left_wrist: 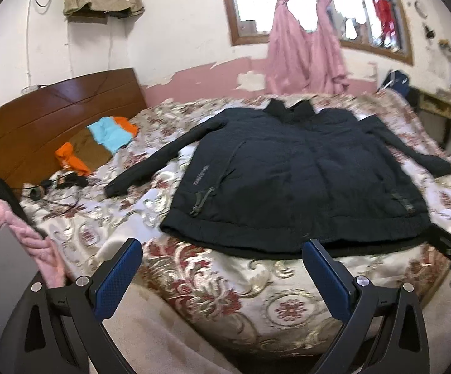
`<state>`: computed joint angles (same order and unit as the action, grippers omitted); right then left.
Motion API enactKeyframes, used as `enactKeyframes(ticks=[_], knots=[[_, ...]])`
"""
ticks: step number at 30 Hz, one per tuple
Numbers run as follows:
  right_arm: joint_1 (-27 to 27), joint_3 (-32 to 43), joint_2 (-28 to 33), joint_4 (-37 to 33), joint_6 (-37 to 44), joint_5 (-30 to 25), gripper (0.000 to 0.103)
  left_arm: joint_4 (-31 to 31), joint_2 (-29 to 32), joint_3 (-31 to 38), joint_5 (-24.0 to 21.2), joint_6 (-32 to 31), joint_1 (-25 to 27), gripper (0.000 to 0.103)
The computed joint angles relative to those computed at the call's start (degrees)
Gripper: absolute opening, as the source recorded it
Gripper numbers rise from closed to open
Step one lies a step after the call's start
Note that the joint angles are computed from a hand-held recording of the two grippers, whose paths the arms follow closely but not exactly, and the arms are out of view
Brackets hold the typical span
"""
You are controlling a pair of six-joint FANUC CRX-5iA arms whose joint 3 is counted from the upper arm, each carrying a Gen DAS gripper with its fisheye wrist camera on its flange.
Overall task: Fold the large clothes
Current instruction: 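Grasp the jacket sleeve cuff with the right gripper and lift it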
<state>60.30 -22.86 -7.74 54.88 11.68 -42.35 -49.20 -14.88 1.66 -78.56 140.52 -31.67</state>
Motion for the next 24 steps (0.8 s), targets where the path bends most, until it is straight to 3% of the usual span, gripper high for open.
enactKeyframes(ticks=[2,6,10,14,17,22,24], knots=[[0.1,1.5,1.2,-2.1,1.7,-2.4,0.102,1.9,2.3,2.3,-2.1,-1.9,2.3,0.103],[-3.6,4.5,1.6,-8.1,5.0,-1.9,0.102,12.2,4.2,4.4,3.6,-6.8,10.5,0.103],[-11.6,7.4,2.9,-13.7,8.1,1.2,0.102,20.0,10.1,9.2,8.4,-13.2,16.3,0.103],[-21.6,12.2,7.5,-20.4,12.0,4.1,0.102,24.9,20.4,18.4,10.6,-17.7,19.2,0.103],[-29.0,15.1,11.9,-22.7,11.7,8.9,0.102,24.9,30.7,29.7,8.8,-20.2,19.1,0.103],[-38.0,25.4,22.8,-28.0,13.5,9.1,0.102,26.4,53.1,59.5,-1.0,-30.4,18.2,0.103],[-40.4,29.9,26.7,-30.8,14.4,8.5,0.102,28.0,61.6,71.5,-2.6,-33.6,18.4,0.103]])
